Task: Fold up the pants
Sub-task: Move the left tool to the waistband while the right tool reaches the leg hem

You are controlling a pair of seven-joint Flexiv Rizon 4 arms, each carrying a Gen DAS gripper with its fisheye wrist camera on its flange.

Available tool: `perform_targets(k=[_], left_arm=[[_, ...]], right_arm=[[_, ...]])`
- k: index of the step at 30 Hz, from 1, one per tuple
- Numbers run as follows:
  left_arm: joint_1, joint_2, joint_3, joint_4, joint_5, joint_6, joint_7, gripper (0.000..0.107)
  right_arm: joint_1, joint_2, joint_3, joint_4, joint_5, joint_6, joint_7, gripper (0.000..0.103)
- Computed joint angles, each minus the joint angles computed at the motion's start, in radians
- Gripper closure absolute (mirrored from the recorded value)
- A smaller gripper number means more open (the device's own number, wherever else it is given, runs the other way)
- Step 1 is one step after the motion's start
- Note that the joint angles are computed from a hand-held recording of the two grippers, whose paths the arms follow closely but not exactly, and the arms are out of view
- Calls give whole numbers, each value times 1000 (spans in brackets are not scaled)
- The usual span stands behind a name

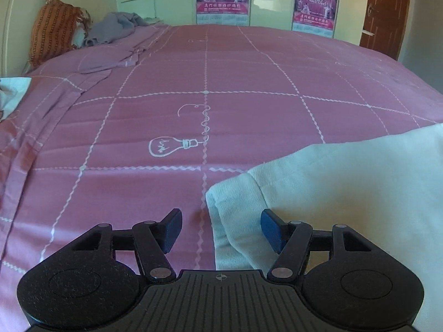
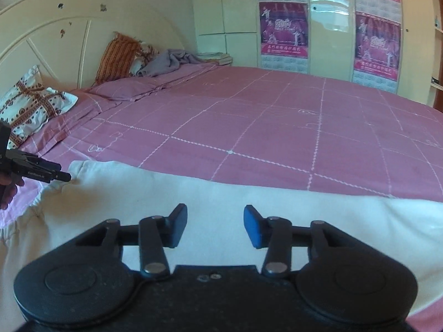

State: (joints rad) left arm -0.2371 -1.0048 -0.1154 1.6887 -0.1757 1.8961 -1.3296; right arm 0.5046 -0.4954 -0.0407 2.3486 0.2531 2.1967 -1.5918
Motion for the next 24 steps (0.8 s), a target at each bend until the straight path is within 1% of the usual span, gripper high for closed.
perform_targets(k=[2,4,5,6,7,8,9,10,11,12,13,16,18,19,20,21,22,23,24], left_arm=[[92,-27,-94,-26,64,-17,28,43],[199,-66,-217,-52,129,-50,55,43],[236,-84,-261,-64,150,-68,70,43],[261,-100,-290,-76,164,-80,86,43],[276,-112,-312,-85,169,-91,97,46],[298,-124,-342,-94,178,-109,113,55],[326,-136,-380,-98,188,-131,135,61],[329,-136,-389,-102,184,-145,148,63],[322,-131,-381,-105,181,-158,165,64],[324,-132,-385,-107,177,-167,181,64],[337,-138,-401,-110,171,-182,198,64],[352,-136,-419,-110,156,-215,254,63],[350,-131,-414,-108,149,-221,293,60],[340,-130,-404,-112,136,-224,301,57],[329,-130,-395,-123,121,-232,307,56],[316,-129,-383,-129,105,-234,307,56],[297,-124,-365,-135,96,-234,312,65],[302,-126,-379,-132,98,-242,330,82],[294,-122,-374,-132,89,-246,335,83]], right_arm=[[-74,-42,20,-49,-107,-33,-8,61],[-157,-79,47,-108,-229,-82,-9,61],[-203,-97,67,-144,-290,-117,2,61],[-232,-111,79,-170,-334,-138,6,61],[-265,-124,94,-194,-381,-160,10,61],[-300,-136,111,-223,-433,-198,15,61],[-351,-146,146,-251,-500,-250,21,61],[-383,-151,168,-267,-544,-291,22,61],[-411,-155,187,-285,-588,-335,14,61],[-454,-160,224,-307,-635,-387,3,60],[-476,-162,245,-322,-659,-428,-9,58],[-472,-164,240,-354,-681,-514,-56,58],[-452,-164,221,-372,-685,-575,-93,58],[-464,-168,238,-390,-684,-625,-115,58],[-490,-177,275,-413,-675,-673,-142,58],[-501,-180,287,-424,-667,-697,-167,57],[-507,-183,301,-436,-652,-719,-181,57],[-525,-190,327,-454,-629,-749,-196,61],[-539,-195,352,-470,-607,-775,-214,71]])
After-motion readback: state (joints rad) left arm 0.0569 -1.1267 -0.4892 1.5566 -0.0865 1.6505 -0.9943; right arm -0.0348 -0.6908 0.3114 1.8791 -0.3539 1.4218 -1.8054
